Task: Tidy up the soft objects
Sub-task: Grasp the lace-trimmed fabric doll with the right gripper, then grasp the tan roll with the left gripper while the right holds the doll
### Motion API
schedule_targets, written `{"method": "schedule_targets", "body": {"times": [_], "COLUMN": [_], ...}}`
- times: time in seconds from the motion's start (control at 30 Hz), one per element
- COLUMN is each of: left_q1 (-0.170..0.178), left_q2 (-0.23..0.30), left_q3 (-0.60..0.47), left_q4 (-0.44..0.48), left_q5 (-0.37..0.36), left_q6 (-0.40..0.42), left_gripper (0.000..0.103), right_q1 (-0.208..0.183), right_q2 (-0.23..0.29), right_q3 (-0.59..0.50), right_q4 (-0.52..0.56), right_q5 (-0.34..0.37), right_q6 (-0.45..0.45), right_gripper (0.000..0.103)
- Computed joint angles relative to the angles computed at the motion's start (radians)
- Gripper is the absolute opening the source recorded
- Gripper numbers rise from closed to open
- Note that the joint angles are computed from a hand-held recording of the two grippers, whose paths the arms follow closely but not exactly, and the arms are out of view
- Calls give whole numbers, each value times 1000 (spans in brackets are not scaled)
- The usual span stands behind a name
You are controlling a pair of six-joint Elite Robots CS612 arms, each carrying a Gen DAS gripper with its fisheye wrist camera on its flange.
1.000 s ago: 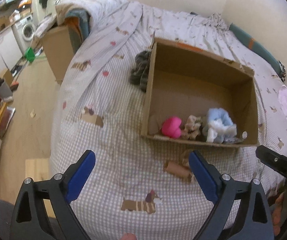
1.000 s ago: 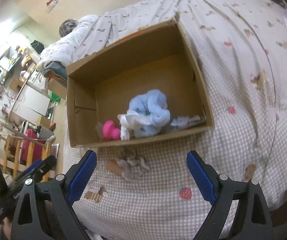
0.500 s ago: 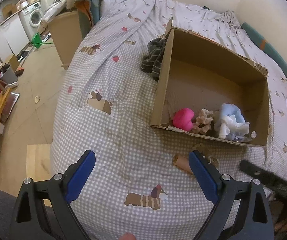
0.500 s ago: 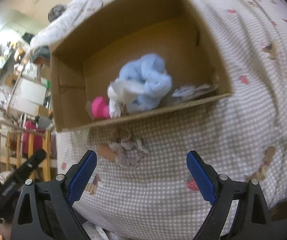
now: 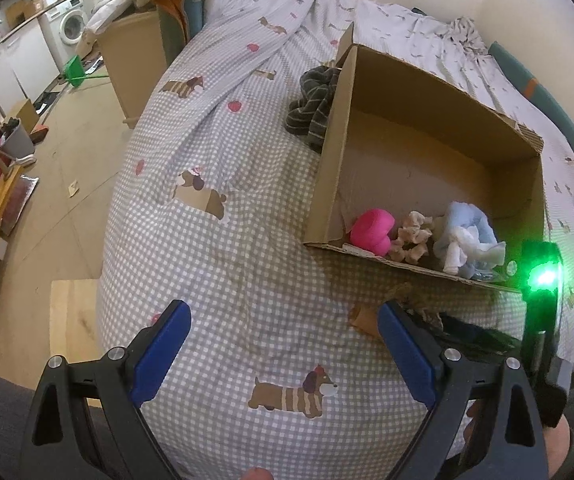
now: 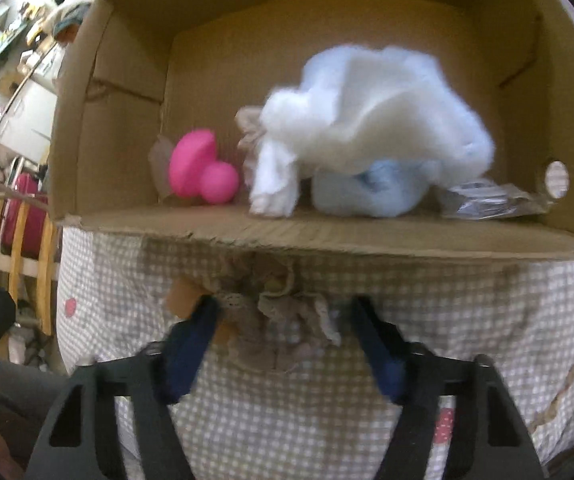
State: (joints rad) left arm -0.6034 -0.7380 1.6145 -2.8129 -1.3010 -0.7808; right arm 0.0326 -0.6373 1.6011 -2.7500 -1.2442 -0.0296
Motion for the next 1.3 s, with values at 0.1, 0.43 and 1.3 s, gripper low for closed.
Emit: {"method": "schedule_targets", "body": {"times": [0.1,0.43,1.3], "left_q1": [2,7,49], "left_q2": [3,12,172], "left_q3": [-3,-12,-180], "left_q4": [4,-4,16], "left_q5": [-3,-33,-409], "left_q6": [-7,3,-72], "left_gripper": [94,94,5], "right_q1": [8,-32,-125], "right_q2": [0,-42,-127], "right_q3": [-3,64,205], "right_q4": [13,-67,-166], "right_q5": [-14,101,147], "right_q6": [-40,-12,74], "right_gripper": [25,18,18]}}
